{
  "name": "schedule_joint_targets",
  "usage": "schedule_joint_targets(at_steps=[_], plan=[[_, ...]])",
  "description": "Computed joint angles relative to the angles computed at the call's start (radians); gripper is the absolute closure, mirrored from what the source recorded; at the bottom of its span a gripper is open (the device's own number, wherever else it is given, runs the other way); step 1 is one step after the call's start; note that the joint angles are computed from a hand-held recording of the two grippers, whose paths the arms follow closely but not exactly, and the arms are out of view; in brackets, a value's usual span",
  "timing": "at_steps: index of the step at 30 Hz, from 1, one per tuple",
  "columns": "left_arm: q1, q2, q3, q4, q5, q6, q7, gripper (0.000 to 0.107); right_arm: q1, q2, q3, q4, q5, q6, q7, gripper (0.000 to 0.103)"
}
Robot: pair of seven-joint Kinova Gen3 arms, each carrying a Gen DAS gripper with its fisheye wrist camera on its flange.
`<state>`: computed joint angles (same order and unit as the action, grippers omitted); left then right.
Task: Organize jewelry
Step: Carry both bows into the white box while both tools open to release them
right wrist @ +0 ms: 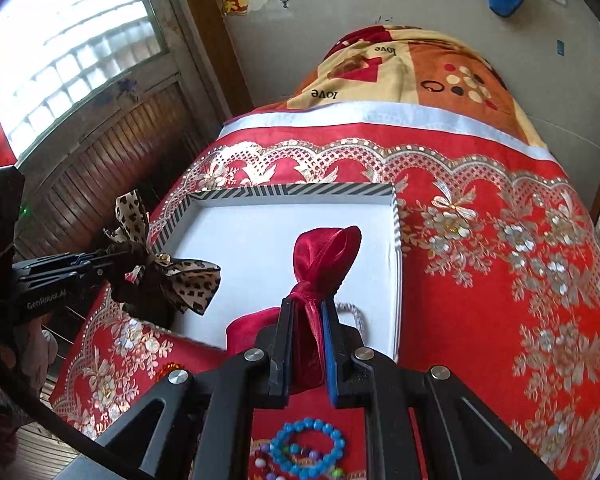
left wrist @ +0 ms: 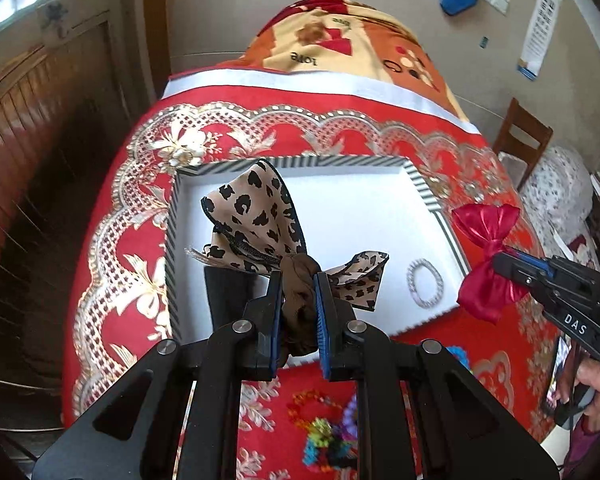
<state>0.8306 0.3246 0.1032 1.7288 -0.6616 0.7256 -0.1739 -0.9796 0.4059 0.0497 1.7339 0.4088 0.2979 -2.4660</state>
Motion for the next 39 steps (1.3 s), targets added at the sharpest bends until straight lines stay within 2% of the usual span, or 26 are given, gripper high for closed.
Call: schedule_joint_targets(at_steps=[15, 23, 31, 33, 35, 36, 37, 39], plan=[[-0.088, 0.033, -0.046, -0.023, 0.051, -0.044, -0.049, 0.094, 0.158, 0.111, -0.127, -0.177, -0.141, 0.091, 0.231, 0.091], [-0.124, 0.09, -0.082, -0.053, 0.091, -0.071, -0.06, 0.094, 0.235, 0.208, -0.161, -0.286, -0.245, 0.136, 0.352, 0.091], [-0.128, 0.156, -0.114, -0.076, 0.156, -0.052, -0.076, 0.094, 0.275, 0.312, -0.18, -0.382, -0.333, 0.198, 0.451, 0.091], [-0.123, 0.153, -0.127, -0.056, 0.155, -0.074, -0.06, 0.087, 0.274, 0.332, -0.174, -0.401, -0.343, 0.219, 0.463, 0.091], [-0.116, 0.15, -0.138, -0.04, 0.149, -0.093, -0.047, 0.072, 0.264, 0.338, -0.16, -0.401, -0.344, 0.217, 0.463, 0.089], [-0.112, 0.147, -0.143, -0.034, 0.145, -0.1, -0.039, 0.061, 0.261, 0.336, -0.153, -0.397, -0.346, 0.211, 0.458, 0.085], [-0.108, 0.14, -0.149, -0.02, 0.14, -0.121, -0.027, 0.056, 0.248, 0.336, -0.135, -0.401, -0.343, 0.22, 0.443, 0.073], [-0.107, 0.129, -0.152, -0.004, 0.138, -0.145, -0.017, 0.055, 0.232, 0.321, -0.119, -0.383, -0.331, 0.205, 0.427, 0.066]])
